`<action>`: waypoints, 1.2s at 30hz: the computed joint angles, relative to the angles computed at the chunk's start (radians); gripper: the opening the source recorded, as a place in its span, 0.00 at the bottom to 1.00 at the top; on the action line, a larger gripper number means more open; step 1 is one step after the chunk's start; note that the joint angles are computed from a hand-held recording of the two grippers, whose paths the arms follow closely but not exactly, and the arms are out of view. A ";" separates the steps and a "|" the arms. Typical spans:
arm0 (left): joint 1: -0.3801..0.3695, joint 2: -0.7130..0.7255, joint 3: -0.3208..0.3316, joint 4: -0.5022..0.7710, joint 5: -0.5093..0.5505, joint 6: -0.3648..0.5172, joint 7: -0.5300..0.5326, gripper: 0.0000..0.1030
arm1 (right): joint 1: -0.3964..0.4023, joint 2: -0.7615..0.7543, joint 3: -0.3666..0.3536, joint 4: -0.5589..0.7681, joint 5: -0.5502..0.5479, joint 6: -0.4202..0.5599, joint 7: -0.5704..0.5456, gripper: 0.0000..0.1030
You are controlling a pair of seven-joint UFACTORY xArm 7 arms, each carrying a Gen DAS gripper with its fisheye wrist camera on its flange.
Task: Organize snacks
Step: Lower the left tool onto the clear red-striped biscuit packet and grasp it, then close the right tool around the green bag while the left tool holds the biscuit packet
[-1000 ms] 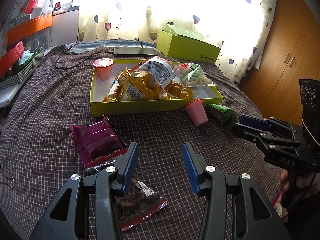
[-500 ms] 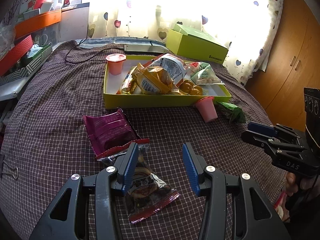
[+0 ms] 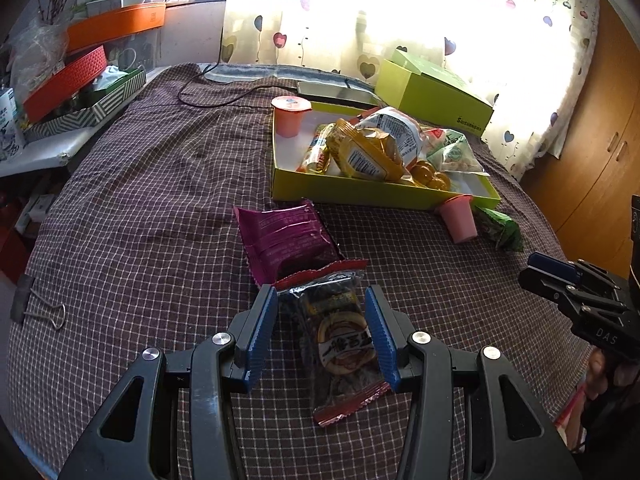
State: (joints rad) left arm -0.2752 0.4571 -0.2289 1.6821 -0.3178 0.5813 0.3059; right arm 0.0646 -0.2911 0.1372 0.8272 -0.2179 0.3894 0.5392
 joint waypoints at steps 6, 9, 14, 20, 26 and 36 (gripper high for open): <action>-0.008 -0.008 -0.002 -0.015 -0.004 0.014 -0.012 0.51 | -0.014 -0.004 0.007 -0.002 -0.024 0.000 0.024 0.39; -0.025 0.010 0.012 0.007 0.020 0.037 -0.044 0.52 | -0.026 -0.013 0.008 -0.011 -0.038 0.001 0.040 0.39; -0.048 0.049 0.025 0.051 0.065 0.062 -0.089 0.52 | -0.056 -0.032 0.011 -0.028 -0.069 0.003 0.081 0.40; -0.047 0.070 -0.003 0.064 0.078 0.059 -0.036 0.51 | -0.081 -0.037 0.005 -0.035 -0.092 0.006 0.098 0.40; -0.048 0.084 -0.032 0.071 0.042 0.049 0.073 0.46 | -0.099 -0.022 -0.011 -0.028 -0.114 0.001 0.068 0.42; -0.079 0.125 -0.024 0.126 0.049 0.039 0.096 0.38 | -0.068 0.041 -0.074 0.001 -0.023 0.030 -0.050 0.43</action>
State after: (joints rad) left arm -0.3545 0.5825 -0.2524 1.8081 -0.2686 0.6204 0.4022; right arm -0.0034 -0.2500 0.0635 0.8278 -0.2413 0.4194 0.4889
